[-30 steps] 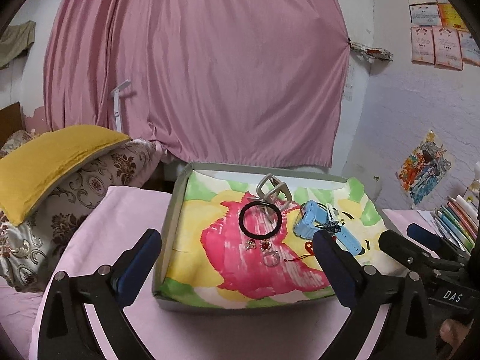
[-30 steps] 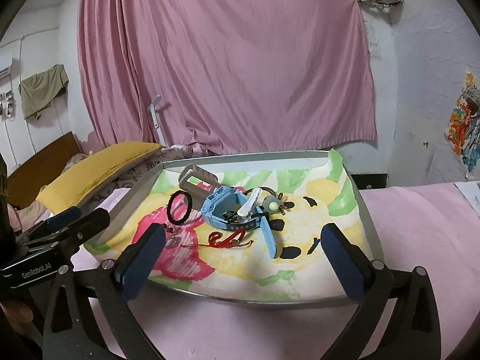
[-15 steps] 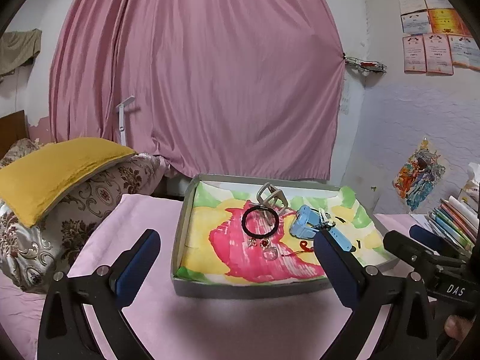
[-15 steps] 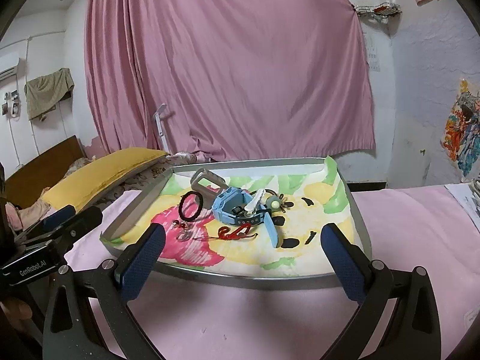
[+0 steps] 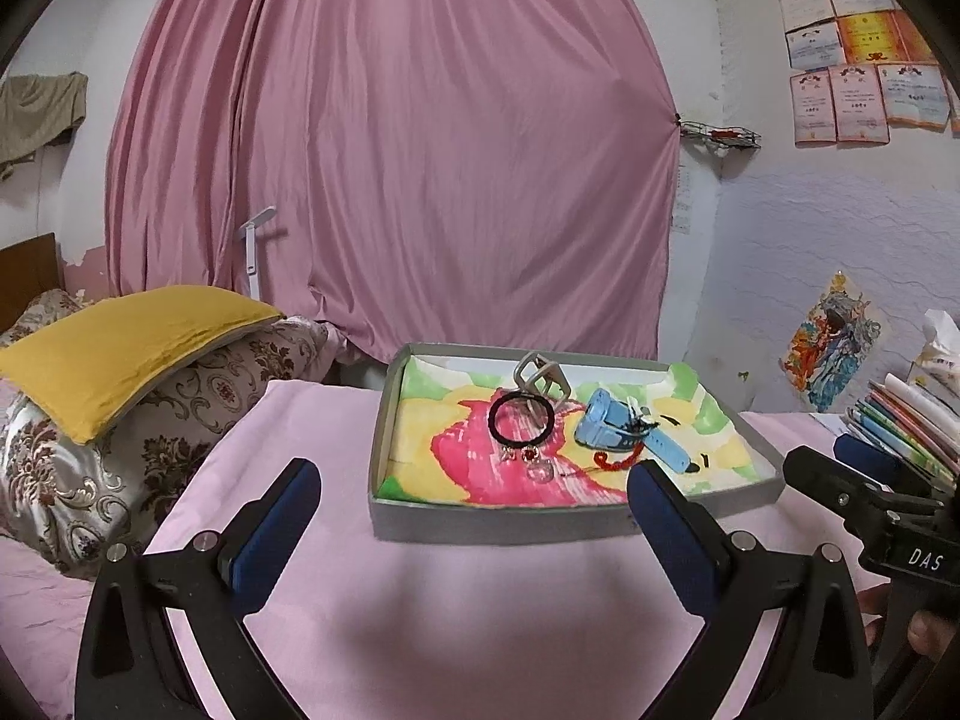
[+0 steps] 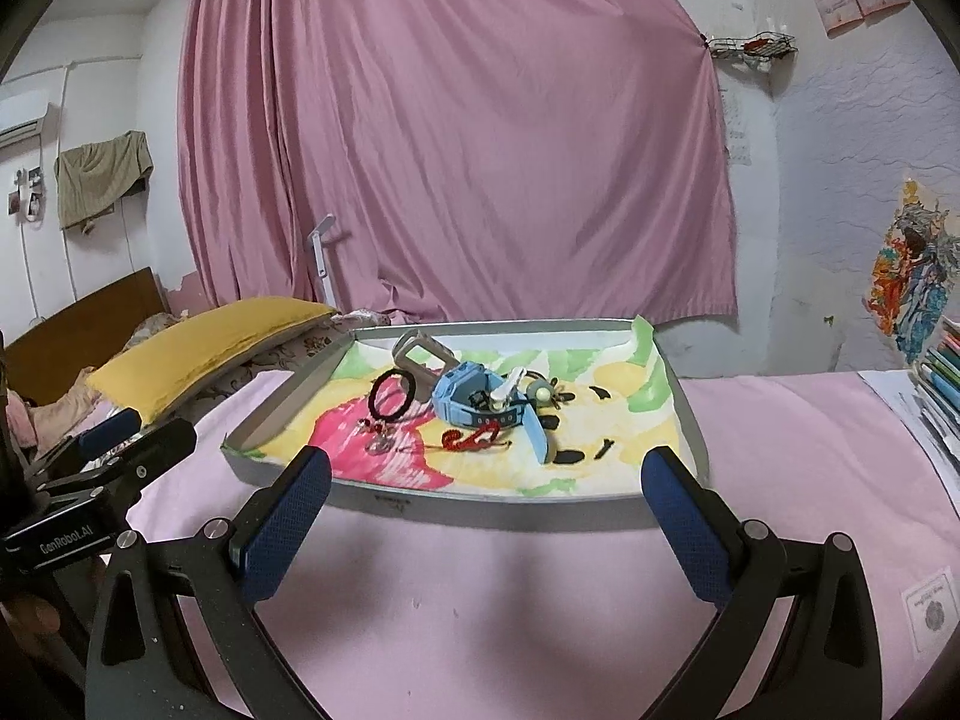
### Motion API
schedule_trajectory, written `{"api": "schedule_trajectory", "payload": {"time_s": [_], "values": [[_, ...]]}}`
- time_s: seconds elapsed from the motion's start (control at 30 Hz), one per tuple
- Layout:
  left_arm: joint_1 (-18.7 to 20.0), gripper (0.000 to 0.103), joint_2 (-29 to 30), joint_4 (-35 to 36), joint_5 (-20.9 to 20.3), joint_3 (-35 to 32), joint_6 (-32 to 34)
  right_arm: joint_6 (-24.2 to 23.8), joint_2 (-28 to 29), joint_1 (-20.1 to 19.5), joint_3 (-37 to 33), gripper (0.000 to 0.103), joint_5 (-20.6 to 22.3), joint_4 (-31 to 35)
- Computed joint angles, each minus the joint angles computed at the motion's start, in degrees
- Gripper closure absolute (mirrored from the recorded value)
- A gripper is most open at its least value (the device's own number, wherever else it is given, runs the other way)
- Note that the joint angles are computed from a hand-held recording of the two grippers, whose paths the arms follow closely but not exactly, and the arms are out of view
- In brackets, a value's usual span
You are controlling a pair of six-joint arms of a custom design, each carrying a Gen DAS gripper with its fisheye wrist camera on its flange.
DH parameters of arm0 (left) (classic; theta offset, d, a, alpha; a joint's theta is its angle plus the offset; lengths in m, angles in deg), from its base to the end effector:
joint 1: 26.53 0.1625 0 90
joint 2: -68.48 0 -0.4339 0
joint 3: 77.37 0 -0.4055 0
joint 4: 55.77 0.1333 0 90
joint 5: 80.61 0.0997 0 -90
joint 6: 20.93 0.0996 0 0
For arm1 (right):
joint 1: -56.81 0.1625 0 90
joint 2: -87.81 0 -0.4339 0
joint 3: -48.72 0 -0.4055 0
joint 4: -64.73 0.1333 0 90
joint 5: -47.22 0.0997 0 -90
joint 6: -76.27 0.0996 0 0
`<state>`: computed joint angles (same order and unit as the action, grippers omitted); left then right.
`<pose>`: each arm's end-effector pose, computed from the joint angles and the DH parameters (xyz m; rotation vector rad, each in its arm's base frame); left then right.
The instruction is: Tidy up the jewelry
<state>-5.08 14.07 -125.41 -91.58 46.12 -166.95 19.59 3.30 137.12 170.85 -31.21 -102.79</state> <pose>-0.2686 -0.3538 0.0367 0.0159 1.8039 -1.5114 0.0666 -0.5204 0.3360 1.1909 -2.4854 0.9894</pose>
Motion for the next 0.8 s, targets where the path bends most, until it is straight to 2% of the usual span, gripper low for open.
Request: {"api": "schedule_trajectory", "payload": {"time_s": [0.4,0.8], "values": [[-5.57,0.000,2.91,1.49,-5.22,0.71,-3.65,-2.39,-6.92,-4.27,4.50,0.001,4.76,1.99],[-9.98,0.000,6.48,0.14,-9.26,0.88,-4.73,-7.55,-13.92,-10.51,8.52,0.001,10.84,3.76]]}}
